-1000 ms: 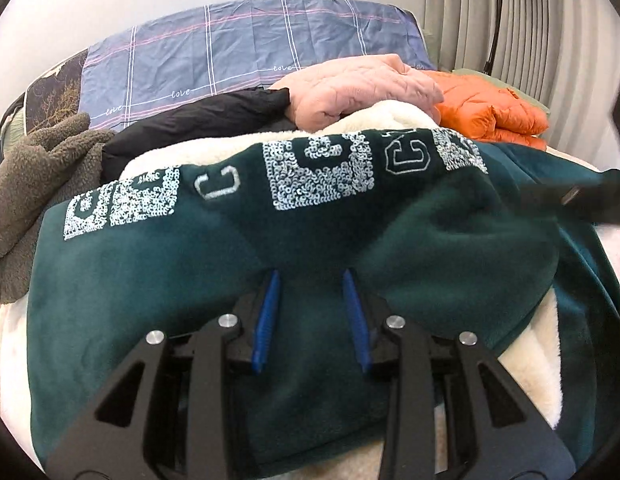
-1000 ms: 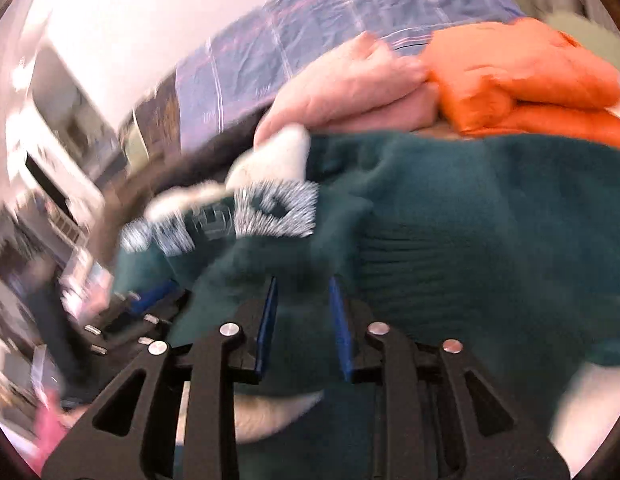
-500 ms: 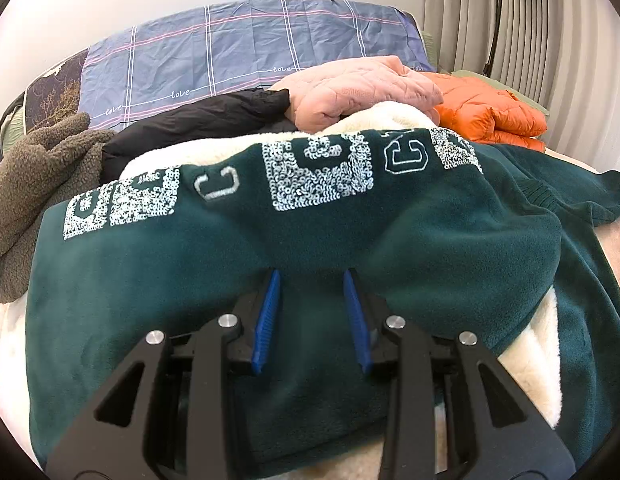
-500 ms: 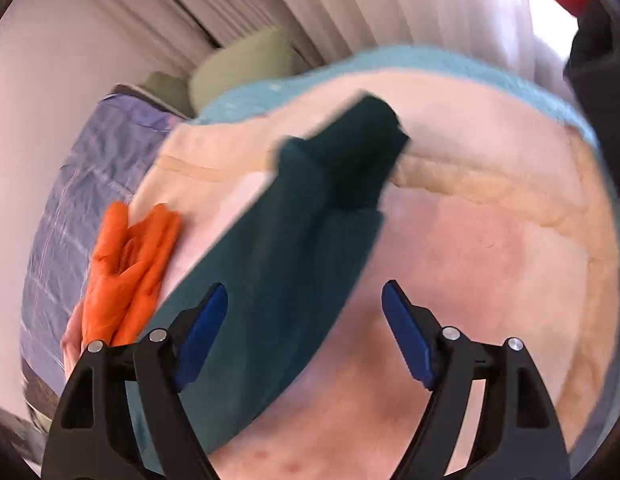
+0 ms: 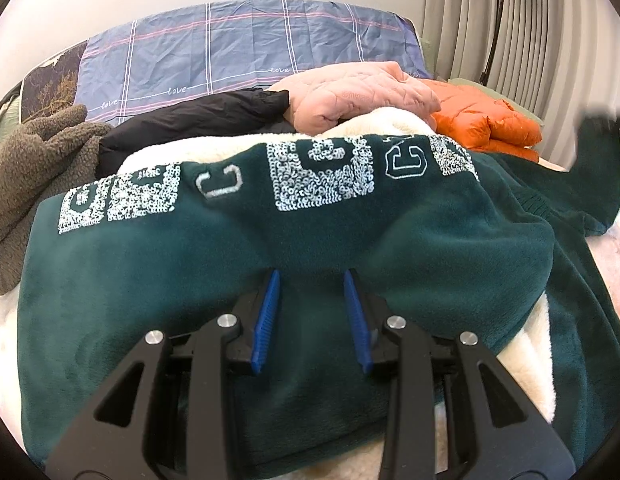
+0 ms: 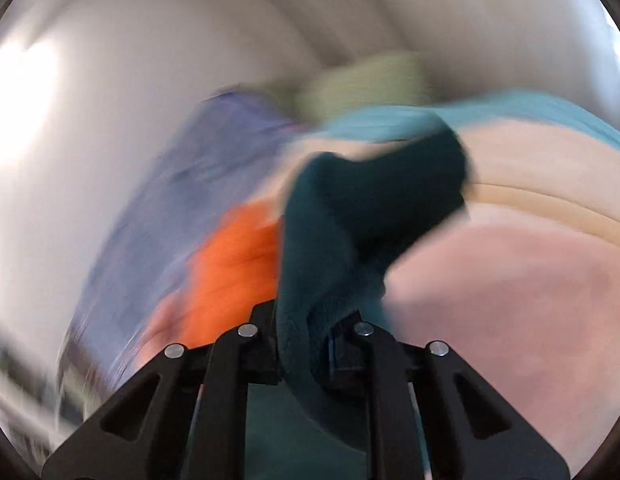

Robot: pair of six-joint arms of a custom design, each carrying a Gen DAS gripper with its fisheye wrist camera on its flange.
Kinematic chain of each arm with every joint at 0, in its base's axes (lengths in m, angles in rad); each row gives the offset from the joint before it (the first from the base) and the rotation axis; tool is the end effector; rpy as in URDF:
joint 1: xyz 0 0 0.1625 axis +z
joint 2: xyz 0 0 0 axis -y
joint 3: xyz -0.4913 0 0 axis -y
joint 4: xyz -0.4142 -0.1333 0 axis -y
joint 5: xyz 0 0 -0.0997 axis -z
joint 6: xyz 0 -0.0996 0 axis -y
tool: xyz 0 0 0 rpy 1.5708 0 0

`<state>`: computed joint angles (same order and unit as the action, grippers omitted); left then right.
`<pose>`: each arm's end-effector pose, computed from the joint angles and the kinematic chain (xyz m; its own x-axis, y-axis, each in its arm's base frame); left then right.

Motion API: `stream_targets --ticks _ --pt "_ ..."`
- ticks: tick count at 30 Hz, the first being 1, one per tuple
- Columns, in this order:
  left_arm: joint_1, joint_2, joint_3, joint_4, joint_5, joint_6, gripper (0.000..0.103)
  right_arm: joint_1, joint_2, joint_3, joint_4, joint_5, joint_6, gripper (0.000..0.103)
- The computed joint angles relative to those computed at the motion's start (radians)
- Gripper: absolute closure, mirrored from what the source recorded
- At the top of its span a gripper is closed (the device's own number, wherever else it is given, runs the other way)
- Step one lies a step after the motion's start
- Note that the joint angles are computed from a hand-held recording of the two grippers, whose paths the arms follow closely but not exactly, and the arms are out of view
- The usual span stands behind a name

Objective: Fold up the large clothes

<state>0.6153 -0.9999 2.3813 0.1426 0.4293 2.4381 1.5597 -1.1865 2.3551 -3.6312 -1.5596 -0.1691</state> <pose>-0.0715 -0.3247 0.1230 -0.7374 -0.1325 -0.6624 0.4442 0.6437 -0.6232 0.1290 -0.4879 0.2519 -0.9869 -0.1033 0.1240 -0.1614 0.6194 -0.7683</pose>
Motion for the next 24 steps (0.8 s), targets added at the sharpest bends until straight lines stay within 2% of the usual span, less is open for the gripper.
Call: stream_targets --ticks 3,5,6,7,8,9,10,12,13,15,18,21,24 --pt "-0.004 -0.039 0.018 -0.032 0.018 0.018 0.068 0.159 0.086 0.021 0.030 0.094 -0.104 0.087" --pt "-0.021 -0.107 0.052 -0.089 0.041 0.048 0.064 0.251 0.170 0.028 0.030 0.112 -0.202 0.085" --pt "-0.034 -0.156 0.074 -0.114 0.065 0.057 0.052 0.297 0.229 0.038 0.024 0.104 -0.262 0.080" --pt "-0.057 -0.240 0.108 -0.138 0.111 0.054 0.035 0.315 0.259 0.041 0.023 0.094 -0.283 0.076" --pt "-0.076 -0.290 0.127 -0.145 0.132 0.052 0.029 0.340 0.312 0.048 0.026 0.064 -0.314 0.066" --pt "-0.096 -0.327 0.143 -0.153 0.142 0.058 0.026 0.351 0.348 0.049 0.053 0.036 -0.338 0.059" --pt "-0.130 -0.383 0.170 -0.172 0.149 0.083 0.025 0.362 0.378 0.040 0.099 -0.003 -0.359 0.059" --pt "-0.147 -0.430 0.187 -0.199 0.171 0.113 0.022 0.358 0.432 0.041 0.157 -0.080 -0.390 0.059" --pt "-0.134 -0.459 0.191 -0.228 0.209 0.148 0.022 0.340 0.437 0.053 0.158 -0.081 -0.400 0.059" --pt "-0.081 -0.477 0.184 -0.272 0.303 0.200 0.022 0.300 0.417 0.079 0.157 -0.031 -0.419 0.057" --pt "-0.029 -0.432 0.158 -0.290 0.361 0.216 0.020 0.290 0.376 0.123 0.140 -0.001 -0.474 0.044" --pt "0.012 -0.425 0.140 -0.308 0.424 0.220 0.018 0.281 0.365 0.169 0.098 -0.009 -0.547 0.040" --pt "0.016 -0.383 0.110 -0.281 0.379 0.195 0.017 0.273 0.370 0.195 0.045 -0.003 -0.582 0.040"
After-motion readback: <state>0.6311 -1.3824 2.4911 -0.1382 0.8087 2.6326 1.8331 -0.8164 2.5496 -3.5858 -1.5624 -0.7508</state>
